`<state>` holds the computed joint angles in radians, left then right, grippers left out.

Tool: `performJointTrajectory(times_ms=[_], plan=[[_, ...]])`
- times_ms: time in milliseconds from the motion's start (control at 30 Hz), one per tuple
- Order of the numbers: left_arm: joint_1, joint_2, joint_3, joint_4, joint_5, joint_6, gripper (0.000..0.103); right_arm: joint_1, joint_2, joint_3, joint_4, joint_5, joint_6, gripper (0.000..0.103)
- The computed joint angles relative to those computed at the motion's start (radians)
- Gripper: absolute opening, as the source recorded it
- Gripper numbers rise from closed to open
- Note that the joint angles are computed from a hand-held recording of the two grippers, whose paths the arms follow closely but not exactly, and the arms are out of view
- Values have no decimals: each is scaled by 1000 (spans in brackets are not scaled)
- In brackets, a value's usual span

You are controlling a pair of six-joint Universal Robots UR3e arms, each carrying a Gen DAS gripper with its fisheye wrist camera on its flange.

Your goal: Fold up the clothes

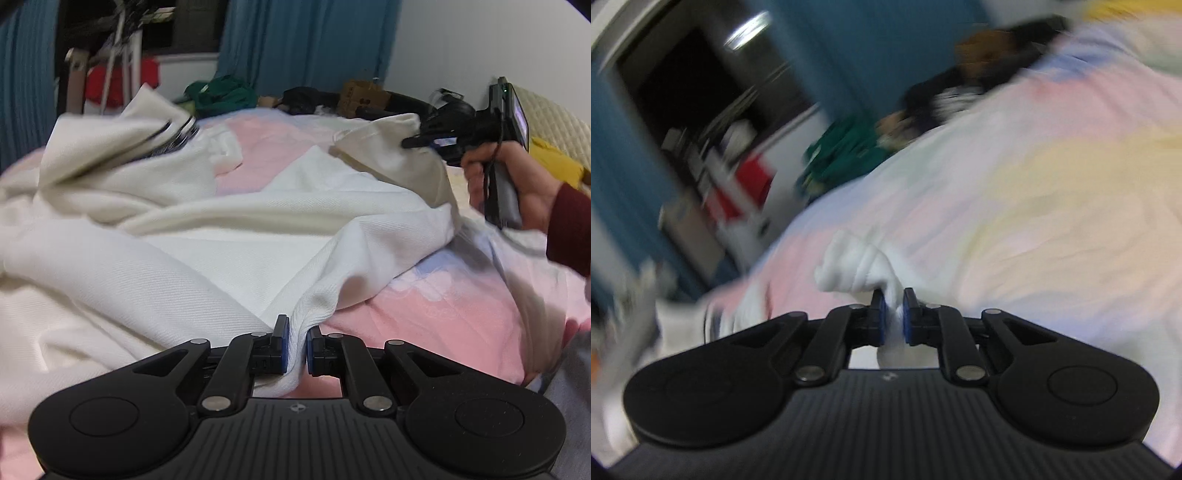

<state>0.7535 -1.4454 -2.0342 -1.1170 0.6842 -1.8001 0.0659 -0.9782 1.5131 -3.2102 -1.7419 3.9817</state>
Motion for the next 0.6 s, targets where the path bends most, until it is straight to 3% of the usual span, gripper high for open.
performJointTrajectory(times_ms=[167,333,467,600], plan=[[-1,6,0,-13,-3,6,13,-162,-102,346,-195,64,288,12],[1,4,7,-25,1,-1,13,-250,-126,454,-135,119,271,12],[3,0,19,-41,-1,-7,13,-288,-116,521,-232,169,322,13],[0,-12,47,-71,-3,-28,18,-235,-172,470,-57,93,249,19]])
